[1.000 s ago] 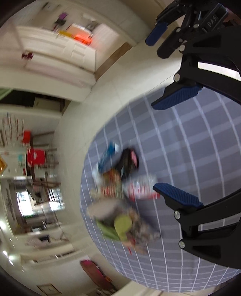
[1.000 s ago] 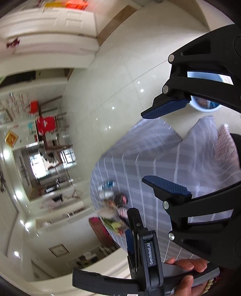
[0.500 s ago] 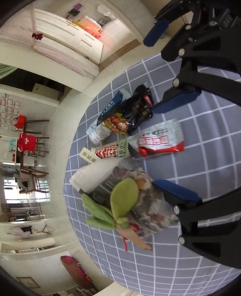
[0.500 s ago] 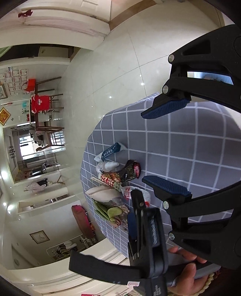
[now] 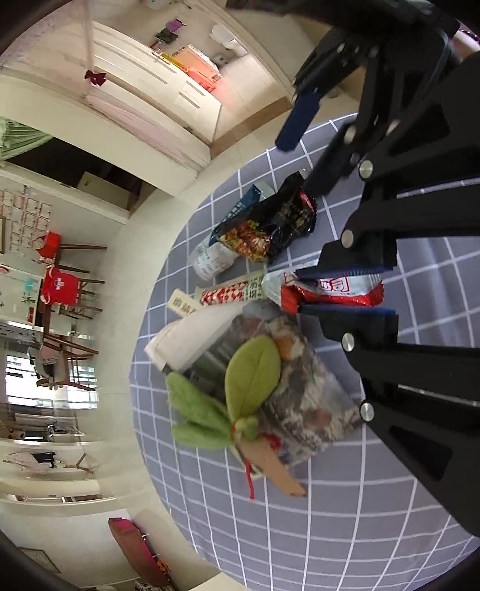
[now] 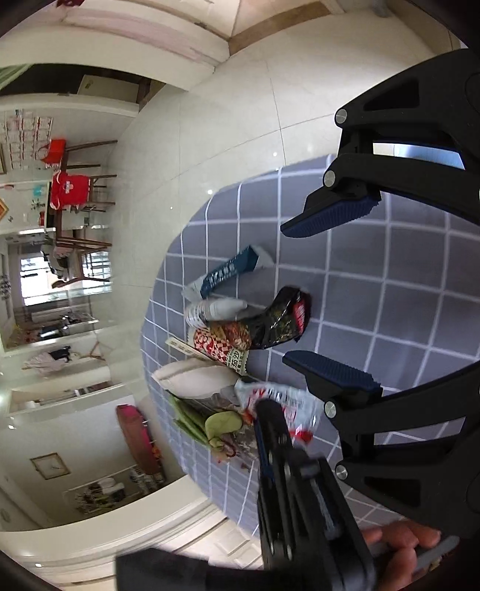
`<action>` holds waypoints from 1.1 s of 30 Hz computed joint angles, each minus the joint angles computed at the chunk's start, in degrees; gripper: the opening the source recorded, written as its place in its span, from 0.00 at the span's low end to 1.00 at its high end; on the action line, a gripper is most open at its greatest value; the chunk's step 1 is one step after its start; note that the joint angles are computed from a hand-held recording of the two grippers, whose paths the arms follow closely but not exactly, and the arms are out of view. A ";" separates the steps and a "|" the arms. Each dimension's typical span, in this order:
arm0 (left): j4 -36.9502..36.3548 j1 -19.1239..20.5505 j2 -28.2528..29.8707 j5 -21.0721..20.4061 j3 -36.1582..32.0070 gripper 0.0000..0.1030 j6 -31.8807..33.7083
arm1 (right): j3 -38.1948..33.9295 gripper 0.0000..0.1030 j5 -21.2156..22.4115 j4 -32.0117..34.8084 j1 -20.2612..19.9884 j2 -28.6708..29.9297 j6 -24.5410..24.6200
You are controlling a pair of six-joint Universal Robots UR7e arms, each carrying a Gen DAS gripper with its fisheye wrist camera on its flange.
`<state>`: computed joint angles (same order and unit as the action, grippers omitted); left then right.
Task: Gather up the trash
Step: 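Grasp the red-and-white packet with the left gripper while the right grasps the dark snack bag, then carry the red-and-white packet and dark snack bag over the blue bin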
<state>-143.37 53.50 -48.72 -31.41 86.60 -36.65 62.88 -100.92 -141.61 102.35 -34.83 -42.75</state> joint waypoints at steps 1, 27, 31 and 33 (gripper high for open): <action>-0.61 -0.16 -0.43 0.34 0.54 0.12 -0.06 | -0.63 0.61 -0.53 0.15 0.36 0.72 -0.23; -0.53 -7.33 -1.55 4.77 3.83 0.12 -1.65 | 9.03 0.27 5.76 -1.21 -1.94 -9.50 -1.99; -1.24 -8.83 1.28 3.52 1.40 0.12 0.22 | 11.65 0.27 7.53 -1.81 -3.63 -13.37 -1.57; -1.42 -9.49 3.07 2.42 -0.14 0.12 1.14 | 13.34 0.27 8.40 -2.49 -4.77 -15.68 -1.42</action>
